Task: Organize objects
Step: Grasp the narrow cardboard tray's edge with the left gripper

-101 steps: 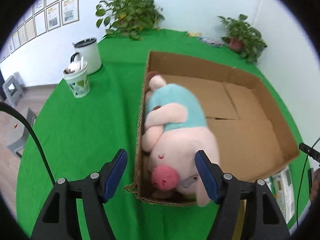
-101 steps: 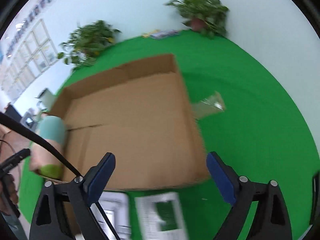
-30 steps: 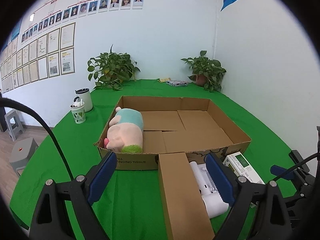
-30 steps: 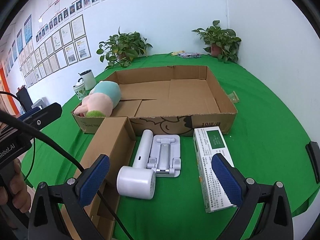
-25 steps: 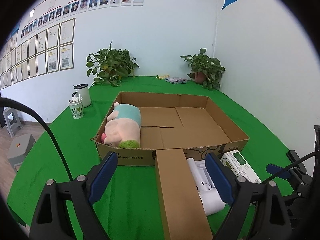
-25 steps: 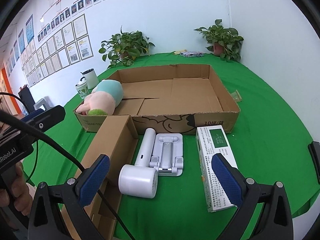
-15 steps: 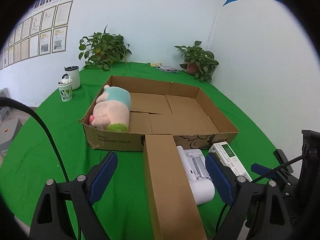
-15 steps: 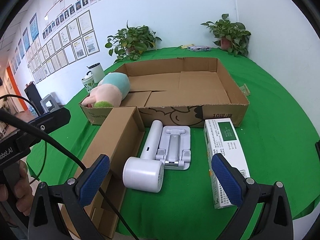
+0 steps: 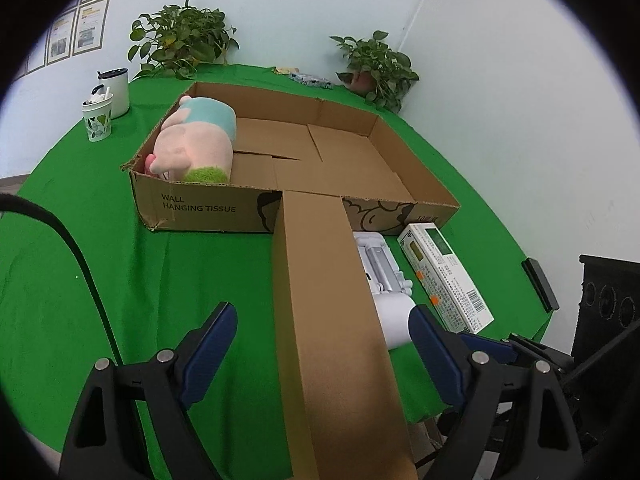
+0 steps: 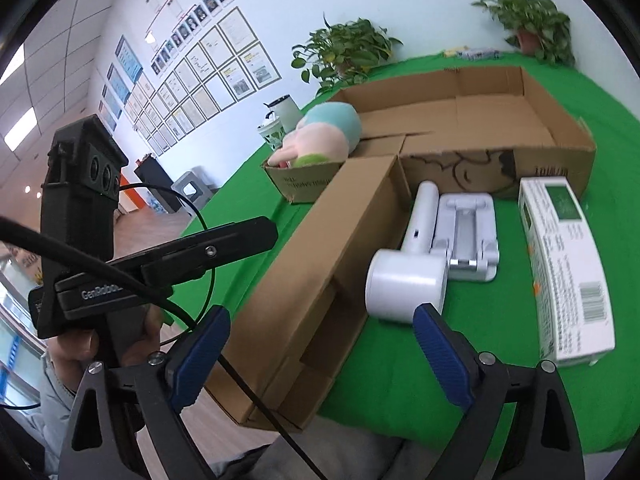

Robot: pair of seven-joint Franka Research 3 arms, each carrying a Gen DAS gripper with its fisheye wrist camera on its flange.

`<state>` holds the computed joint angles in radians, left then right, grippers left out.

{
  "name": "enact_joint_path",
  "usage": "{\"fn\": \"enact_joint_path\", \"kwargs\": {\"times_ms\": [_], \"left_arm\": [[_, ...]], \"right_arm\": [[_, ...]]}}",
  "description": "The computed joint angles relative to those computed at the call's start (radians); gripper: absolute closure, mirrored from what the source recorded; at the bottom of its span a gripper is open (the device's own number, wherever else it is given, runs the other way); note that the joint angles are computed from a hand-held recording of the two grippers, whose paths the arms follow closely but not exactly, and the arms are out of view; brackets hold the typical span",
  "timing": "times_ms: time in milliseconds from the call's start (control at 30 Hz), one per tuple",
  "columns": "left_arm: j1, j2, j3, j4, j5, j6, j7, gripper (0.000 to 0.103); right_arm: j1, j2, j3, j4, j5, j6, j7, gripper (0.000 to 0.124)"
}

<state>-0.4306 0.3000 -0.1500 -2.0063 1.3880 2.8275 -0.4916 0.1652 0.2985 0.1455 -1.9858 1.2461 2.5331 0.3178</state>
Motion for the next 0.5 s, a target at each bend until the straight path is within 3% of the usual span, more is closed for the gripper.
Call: {"fn": "enact_joint_path", "kwargs": {"times_ms": [167,267,367,433,500], "left_arm": [[0.006,0.039,-0.005,0.036,-0.047,0.057,0.094,0.015],[0.002,0.070,-0.033,0.068,-0.224,-0.011,0.321,0.015],[-0.024,0.099,-0.025,0.097,-0.297,-0.041,0.428,0.015],[-0.053,0.097,0.003,0.096,-0.298,-0.058,0.423,0.020],[-0.058,0.093,0.011,0.084,-0.327,-0.077,0.432,0.037]], "right_arm": [[-0.009,-0.029,0.001,-0.038,0.026,-0.022,-0.075,0.034],[-0.020,-0.049,-0.012,-0.061,0.034,-0.074,-0.130,0.034],[-0.024,-0.063,-0.023,-0.077,0.041,-0.115,-0.165,0.034],[-0.017,-0.074,-0.027,-0.090,0.044,-0.116,-0.181,0.034],[-0.011,-0.077,-0.031,-0.096,0.038,-0.115,-0.184,0.034]]}}
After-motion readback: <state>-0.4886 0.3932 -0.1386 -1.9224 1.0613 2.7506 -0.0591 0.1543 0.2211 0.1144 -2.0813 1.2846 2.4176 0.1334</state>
